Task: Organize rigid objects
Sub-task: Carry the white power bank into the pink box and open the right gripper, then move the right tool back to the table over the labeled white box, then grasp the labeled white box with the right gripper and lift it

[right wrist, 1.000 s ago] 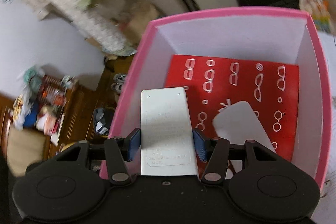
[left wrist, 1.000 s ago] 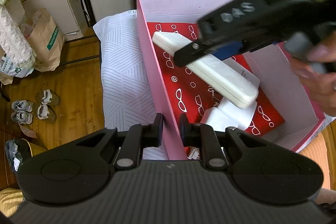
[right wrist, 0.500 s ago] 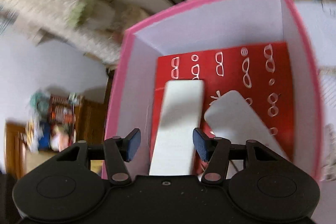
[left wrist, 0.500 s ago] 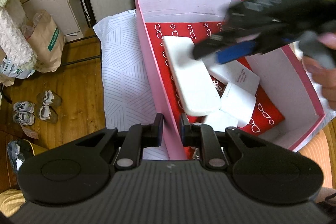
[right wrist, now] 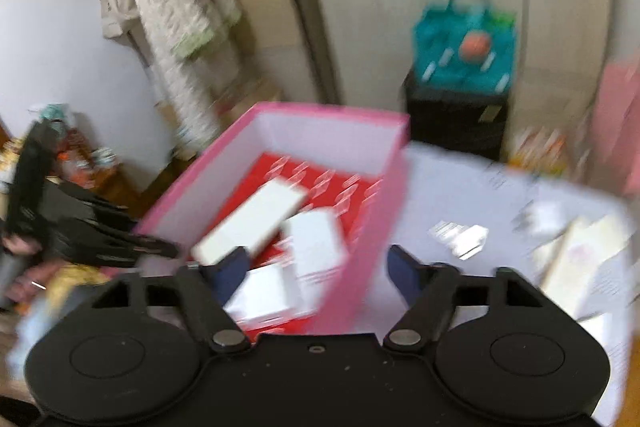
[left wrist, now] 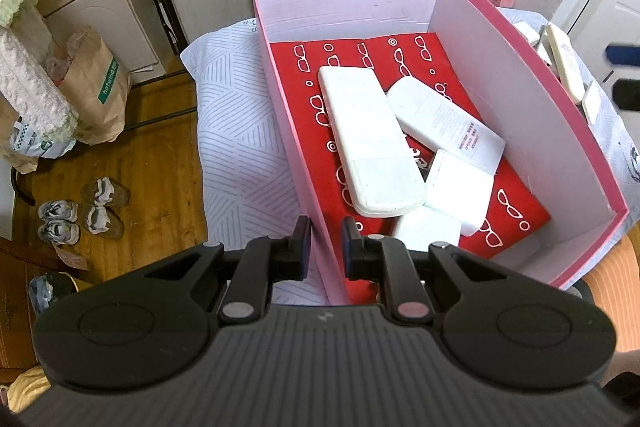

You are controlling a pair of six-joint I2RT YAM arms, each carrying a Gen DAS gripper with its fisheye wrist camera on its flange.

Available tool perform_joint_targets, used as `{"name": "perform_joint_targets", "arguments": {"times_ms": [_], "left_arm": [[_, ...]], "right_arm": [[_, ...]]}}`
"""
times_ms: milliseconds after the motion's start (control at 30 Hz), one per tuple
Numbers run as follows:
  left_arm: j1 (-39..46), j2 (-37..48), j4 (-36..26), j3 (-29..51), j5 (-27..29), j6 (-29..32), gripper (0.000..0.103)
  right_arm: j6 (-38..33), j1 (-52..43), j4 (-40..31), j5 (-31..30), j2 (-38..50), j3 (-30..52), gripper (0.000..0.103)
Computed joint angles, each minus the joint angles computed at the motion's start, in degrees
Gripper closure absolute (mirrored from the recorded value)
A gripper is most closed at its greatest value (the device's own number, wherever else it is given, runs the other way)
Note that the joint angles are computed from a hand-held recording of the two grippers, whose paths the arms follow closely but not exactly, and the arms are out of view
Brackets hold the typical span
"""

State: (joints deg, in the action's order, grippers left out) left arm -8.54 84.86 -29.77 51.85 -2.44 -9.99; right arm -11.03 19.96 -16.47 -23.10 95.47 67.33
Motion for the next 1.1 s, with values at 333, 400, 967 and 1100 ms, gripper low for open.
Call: {"name": "perform_joint_targets", "arguments": {"times_ms": [333, 400, 967, 1100], "left_arm": [[-0.13, 3.09, -2.75, 3.49, 0.05, -1.01, 0.089], [-0.12, 3.63, -3.5, 4.28, 0.14, -1.23, 0.089], [-2.36, 7.56, -4.42, 5.86, -4.62, -4.12, 0.096], [-2.96, 7.61, -4.74, 6.33, -5.6, -4.79, 0.096]], "right_arm": [[-9.06, -6.65, 7.11, 3.39, 4.55, -3.36, 0.014], [-10.09, -8.63, 4.09, 1.46, 6.53, -1.06, 0.014], [-5.25, -13.92, 9.3, 6.11, 21.14, 6.48, 0.016], [-2.07, -13.52, 7.4, 9.25, 27.13, 13.26, 0.016]]}}
